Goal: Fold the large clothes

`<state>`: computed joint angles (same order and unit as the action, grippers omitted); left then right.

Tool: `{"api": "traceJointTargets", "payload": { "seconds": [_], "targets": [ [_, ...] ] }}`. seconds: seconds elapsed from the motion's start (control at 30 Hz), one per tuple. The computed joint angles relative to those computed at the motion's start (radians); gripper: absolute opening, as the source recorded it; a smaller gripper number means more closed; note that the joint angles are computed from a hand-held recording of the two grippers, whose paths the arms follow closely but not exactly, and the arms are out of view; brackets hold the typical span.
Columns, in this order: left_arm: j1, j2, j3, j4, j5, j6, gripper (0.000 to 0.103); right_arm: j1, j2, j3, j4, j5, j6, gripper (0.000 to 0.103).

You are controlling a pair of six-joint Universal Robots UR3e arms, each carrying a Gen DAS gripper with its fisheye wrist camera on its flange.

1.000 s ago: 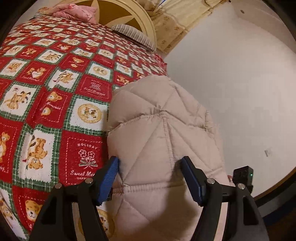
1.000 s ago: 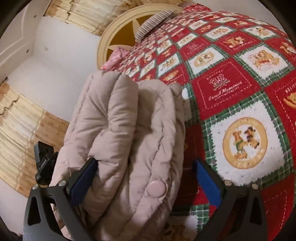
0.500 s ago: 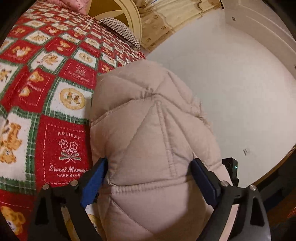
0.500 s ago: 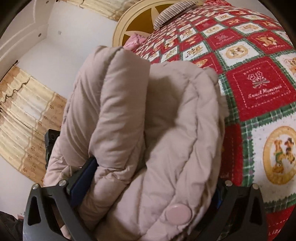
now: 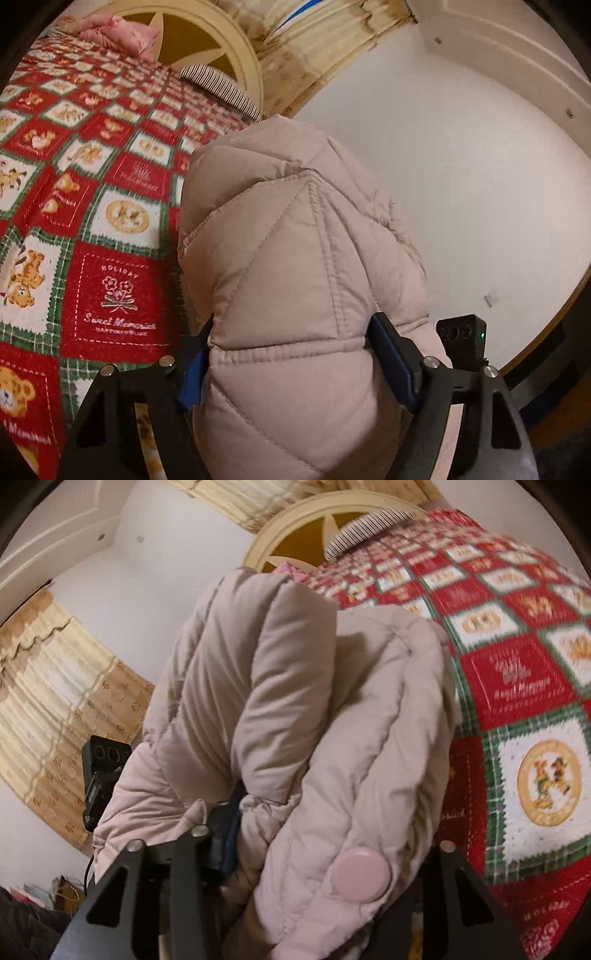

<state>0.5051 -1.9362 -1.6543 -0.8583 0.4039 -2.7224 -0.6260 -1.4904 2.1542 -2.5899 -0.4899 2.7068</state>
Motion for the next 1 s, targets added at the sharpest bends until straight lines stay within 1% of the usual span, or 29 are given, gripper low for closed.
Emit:
{"api": "traceJointTargets", "payload": {
  "seconds": [0.1, 0.2, 0.27, 0.3, 0.43, 0.57, 0.63, 0.73, 0.83, 1.0],
  "targets": [
    [0.01, 0.049, -0.023, -0.017, -0.027, 0.01, 0.078, -0.027, -0.075, 0.032, 0.052, 0.037, -0.041, 0.044],
    [0.006, 0.083, -0.017, -0.023, -0.039, -0.001, 0.078, -0.049, -0.136, 0.049, 0.08, 0.066, -0.061, 0.044],
    [-0.003, 0.097, -0.012, 0.005, -0.029, -0.024, 0.078, -0.064, -0.181, 0.064, 0.105, 0.079, -0.079, 0.044],
    [-0.008, 0.109, -0.016, 0.031, -0.022, -0.035, 0.078, -0.067, -0.187, 0.064, 0.103, 0.081, -0.078, 0.044],
    [-0.019, 0.121, -0.025, 0.066, -0.023, -0.052, 0.078, -0.084, -0.198, 0.069, 0.109, 0.103, -0.089, 0.044],
    [-0.032, 0.141, -0.047, 0.101, -0.014, -0.061, 0.078, -0.12, -0.244, 0.091, 0.213, 0.122, -0.164, 0.044],
    [-0.033, 0.152, -0.056, 0.093, -0.008, -0.051, 0.078, -0.136, -0.272, 0.095, 0.283, 0.122, -0.208, 0.044],
    [-0.034, 0.167, -0.061, 0.074, 0.007, -0.054, 0.078, -0.142, -0.295, 0.107, 0.287, 0.113, -0.2, 0.044],
    [-0.026, 0.173, -0.077, 0.085, 0.0, -0.069, 0.078, -0.134, -0.304, 0.118, 0.258, 0.11, -0.174, 0.044],
    [-0.023, 0.193, -0.082, 0.079, -0.033, -0.063, 0.078, -0.147, -0.35, 0.094, 0.358, 0.129, -0.221, 0.044]
  ]
}}
